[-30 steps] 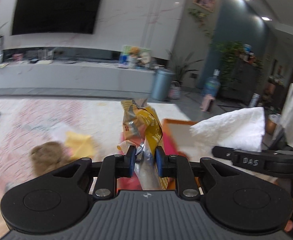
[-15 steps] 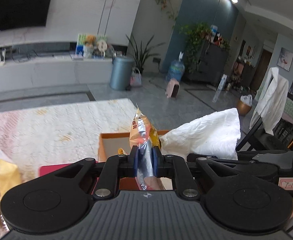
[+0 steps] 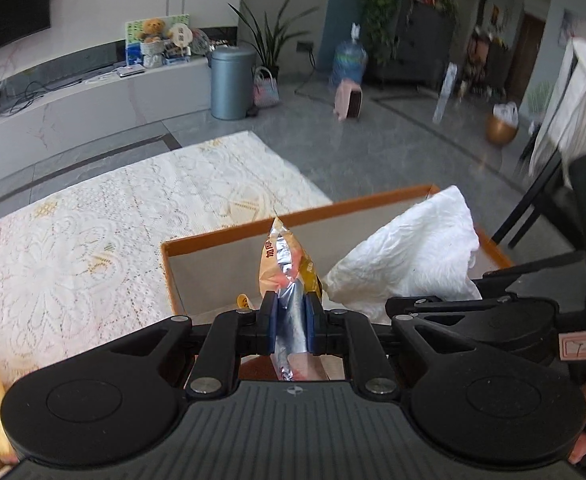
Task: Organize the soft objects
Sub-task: 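Carry the tissue and snack bag into the orange box and open both tools, then move both tools back toward the knitted towel and wrapped flower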
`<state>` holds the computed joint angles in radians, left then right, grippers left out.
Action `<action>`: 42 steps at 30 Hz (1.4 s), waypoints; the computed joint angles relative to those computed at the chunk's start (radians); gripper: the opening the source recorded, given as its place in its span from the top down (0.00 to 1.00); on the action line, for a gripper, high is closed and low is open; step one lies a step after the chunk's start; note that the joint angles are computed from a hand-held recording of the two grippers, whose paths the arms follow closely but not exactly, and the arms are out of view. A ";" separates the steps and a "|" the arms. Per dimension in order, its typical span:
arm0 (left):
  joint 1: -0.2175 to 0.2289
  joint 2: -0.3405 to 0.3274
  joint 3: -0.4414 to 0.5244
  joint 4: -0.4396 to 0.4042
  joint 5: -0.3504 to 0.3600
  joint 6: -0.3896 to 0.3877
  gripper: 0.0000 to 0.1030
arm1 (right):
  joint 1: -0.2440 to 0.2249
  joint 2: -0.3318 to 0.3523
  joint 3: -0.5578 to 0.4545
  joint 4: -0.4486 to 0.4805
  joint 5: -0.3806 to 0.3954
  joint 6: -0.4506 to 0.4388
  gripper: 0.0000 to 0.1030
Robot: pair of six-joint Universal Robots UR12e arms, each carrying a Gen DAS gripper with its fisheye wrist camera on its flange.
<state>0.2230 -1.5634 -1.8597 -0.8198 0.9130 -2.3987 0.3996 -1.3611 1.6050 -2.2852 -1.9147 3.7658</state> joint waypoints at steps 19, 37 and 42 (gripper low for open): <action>-0.043 -0.020 0.007 0.026 0.083 -0.017 0.73 | -0.032 0.026 -0.043 0.124 0.049 -0.063 0.64; 0.066 0.077 -0.042 0.110 -0.074 -0.080 0.51 | 0.080 -0.013 -0.063 0.118 -0.156 -0.123 0.37; 0.123 0.114 -0.067 0.104 -0.134 -0.081 0.51 | 0.125 -0.026 -0.057 0.066 -0.156 -0.095 0.37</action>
